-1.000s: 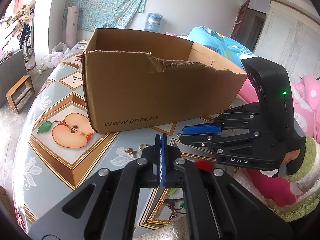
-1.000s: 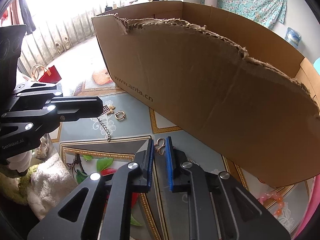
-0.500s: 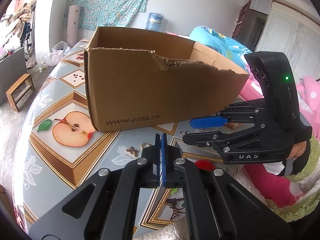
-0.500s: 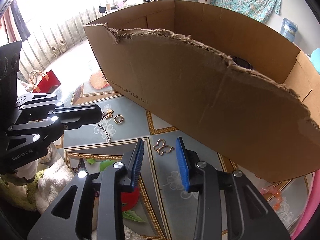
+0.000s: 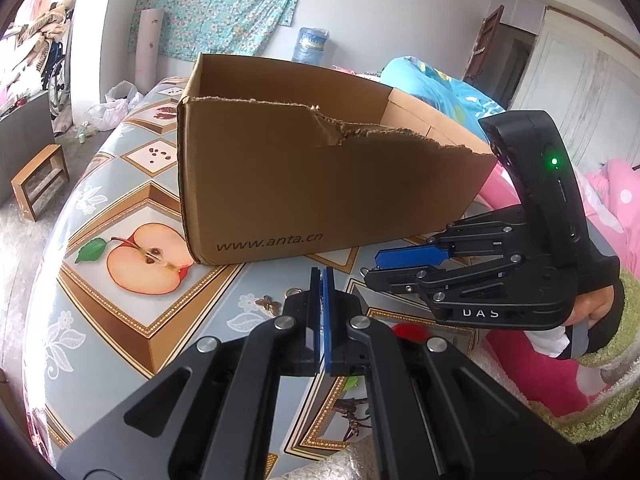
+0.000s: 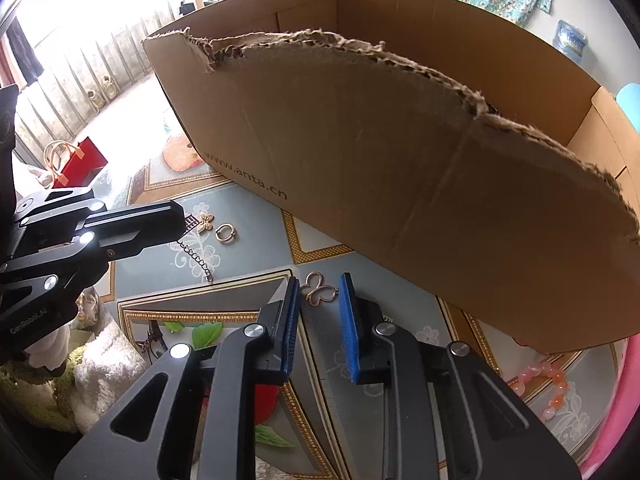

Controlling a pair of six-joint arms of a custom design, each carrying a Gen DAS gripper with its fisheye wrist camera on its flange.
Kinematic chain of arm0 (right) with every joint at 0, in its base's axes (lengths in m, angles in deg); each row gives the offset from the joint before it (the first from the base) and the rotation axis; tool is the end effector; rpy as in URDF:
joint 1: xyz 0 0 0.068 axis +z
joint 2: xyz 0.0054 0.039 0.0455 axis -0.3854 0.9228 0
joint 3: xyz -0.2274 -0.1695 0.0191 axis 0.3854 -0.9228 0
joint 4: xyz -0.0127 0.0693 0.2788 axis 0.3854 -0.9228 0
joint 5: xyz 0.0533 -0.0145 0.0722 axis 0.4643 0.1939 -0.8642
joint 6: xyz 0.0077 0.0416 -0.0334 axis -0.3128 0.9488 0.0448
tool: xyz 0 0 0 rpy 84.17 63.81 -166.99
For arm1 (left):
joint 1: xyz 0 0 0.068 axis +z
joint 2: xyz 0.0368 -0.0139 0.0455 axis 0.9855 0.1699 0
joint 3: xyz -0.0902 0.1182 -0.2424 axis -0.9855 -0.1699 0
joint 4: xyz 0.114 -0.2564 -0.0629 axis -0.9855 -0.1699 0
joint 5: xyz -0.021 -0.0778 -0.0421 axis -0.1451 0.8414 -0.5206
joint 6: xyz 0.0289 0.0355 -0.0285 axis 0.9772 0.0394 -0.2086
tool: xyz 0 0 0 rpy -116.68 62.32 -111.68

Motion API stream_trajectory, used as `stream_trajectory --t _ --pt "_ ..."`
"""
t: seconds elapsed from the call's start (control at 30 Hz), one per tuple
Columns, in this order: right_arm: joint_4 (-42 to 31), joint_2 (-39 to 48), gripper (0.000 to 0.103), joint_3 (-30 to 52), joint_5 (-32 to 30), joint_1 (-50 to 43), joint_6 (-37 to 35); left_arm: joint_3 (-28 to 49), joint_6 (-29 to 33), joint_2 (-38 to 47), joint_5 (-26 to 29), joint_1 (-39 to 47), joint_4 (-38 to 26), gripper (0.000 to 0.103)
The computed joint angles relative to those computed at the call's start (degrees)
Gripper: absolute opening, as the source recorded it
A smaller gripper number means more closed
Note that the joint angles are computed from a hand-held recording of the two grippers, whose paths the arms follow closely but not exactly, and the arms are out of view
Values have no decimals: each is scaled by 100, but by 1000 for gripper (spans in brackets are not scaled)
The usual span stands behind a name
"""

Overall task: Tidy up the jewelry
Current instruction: 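Grasp the gold knot-shaped charm with the right gripper while the left gripper holds its charm, then carry both held charms over the box with both grippers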

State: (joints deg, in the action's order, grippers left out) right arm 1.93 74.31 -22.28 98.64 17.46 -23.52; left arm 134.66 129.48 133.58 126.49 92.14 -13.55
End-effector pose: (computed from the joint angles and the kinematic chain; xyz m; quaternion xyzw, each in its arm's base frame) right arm 0.2241 0.1779 0.2387 -0.0366 0.9679 0.0363 0.2460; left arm 0.2402 0.0226 0.2269 0.3322 0.8305 -0.2956 0.3355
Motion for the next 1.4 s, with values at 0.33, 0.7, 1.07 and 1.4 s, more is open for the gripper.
stream_trajectory --t 0.33,0.7,1.07,1.4 --pt "-34 142 16 143 25 77 110 40 144 -2 104 113 -128 0" --pt "-315 -185 5 183 351 397 392 110 404 -158 295 344 -424 0" --pt "-173 -1 41 160 266 242 43 151 612 -389 365 398 -789 0" --pt "-48 143 20 118 -18 -54 -197 104 656 -349 399 444 -853 0"
